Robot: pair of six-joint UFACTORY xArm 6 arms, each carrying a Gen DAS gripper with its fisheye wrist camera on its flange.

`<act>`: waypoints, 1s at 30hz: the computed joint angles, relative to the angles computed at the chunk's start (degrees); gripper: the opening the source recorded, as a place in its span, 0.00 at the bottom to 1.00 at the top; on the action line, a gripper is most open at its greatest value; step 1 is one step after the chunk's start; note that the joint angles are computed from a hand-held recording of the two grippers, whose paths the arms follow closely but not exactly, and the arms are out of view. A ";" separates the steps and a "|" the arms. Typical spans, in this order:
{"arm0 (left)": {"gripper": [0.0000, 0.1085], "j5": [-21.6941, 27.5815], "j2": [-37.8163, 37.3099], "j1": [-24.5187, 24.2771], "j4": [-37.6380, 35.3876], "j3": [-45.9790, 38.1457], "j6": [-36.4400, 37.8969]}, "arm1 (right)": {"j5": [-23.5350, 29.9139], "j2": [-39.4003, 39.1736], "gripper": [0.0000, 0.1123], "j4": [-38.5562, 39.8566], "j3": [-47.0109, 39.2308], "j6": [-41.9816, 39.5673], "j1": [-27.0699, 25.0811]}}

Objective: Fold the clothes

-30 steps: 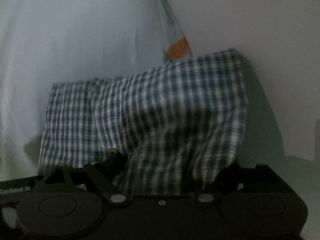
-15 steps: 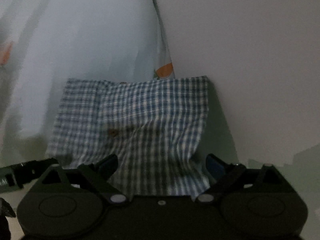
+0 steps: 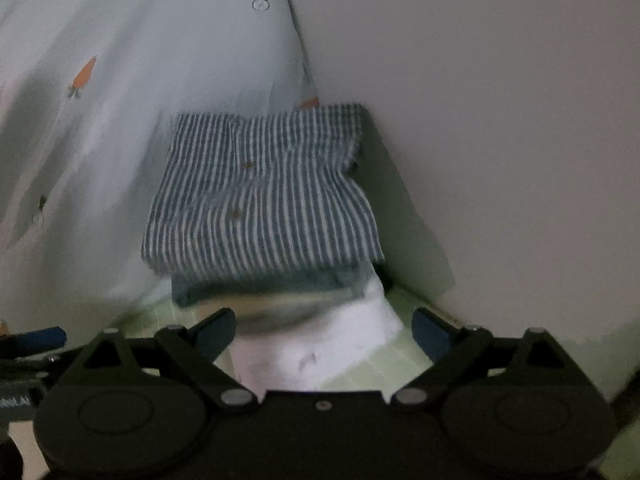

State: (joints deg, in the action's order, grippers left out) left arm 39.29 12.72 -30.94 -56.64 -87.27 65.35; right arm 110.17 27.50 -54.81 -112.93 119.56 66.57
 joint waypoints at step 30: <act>0.95 -0.46 -10.50 3.04 2.88 16.11 4.80 | 5.88 19.38 0.88 6.93 -22.98 1.00 5.23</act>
State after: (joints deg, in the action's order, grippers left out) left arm 38.83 2.22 -27.91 -53.76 -71.16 70.15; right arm 116.05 46.88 -47.88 -135.91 120.56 71.80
